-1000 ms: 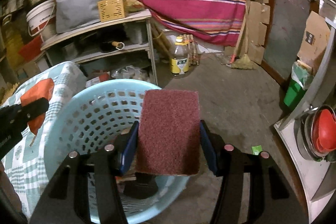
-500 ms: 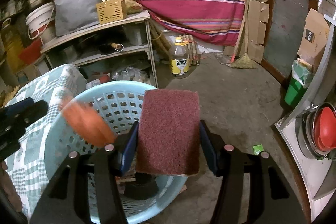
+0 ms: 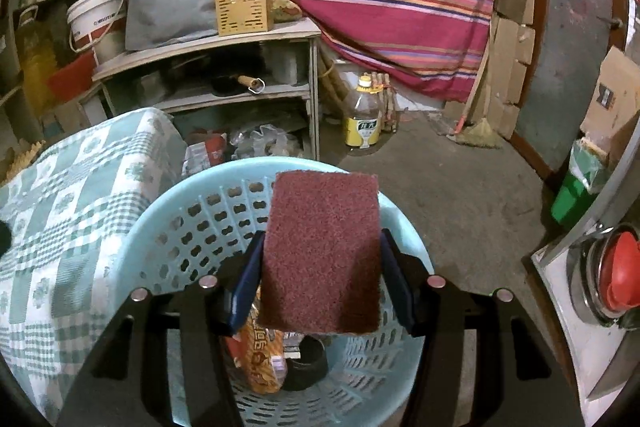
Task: Collect trash
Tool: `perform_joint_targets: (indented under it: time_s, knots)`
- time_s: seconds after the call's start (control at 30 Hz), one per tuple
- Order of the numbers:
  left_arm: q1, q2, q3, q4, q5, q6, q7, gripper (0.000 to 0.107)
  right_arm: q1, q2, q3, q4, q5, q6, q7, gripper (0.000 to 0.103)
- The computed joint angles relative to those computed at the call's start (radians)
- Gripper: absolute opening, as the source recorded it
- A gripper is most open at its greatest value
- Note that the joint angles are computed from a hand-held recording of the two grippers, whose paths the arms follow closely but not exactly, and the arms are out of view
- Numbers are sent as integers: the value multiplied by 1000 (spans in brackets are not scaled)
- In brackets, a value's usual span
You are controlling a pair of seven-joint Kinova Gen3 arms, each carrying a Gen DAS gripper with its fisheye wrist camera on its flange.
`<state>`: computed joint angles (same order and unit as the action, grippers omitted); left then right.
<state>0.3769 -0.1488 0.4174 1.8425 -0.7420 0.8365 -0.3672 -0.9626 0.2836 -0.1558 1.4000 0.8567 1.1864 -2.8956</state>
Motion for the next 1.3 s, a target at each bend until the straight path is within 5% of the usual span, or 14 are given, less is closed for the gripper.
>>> perform_joint_targets:
  time_s: [0.1,0.33,0.67,1.1,1.3]
  knots:
    - [-17,-43,-14,22,14,14,-13,95,-35,28,11,-29,46,45,-35,86]
    - [-114,-128,50,56,11,49,-13,98,-105,103,33,-134,90,159,30,96]
    - [-241,-288,133,95,48,130,-69,98,-196,98,36,-137,126,170,16,96]
    - [-307,-587,55,195,205,191,-261,98,-332,125,4,-218,141,135,25,96]
    - [-332,-711,9,225,272,245,-355,98,-334,155,-102,-257,146,140,-7,96]
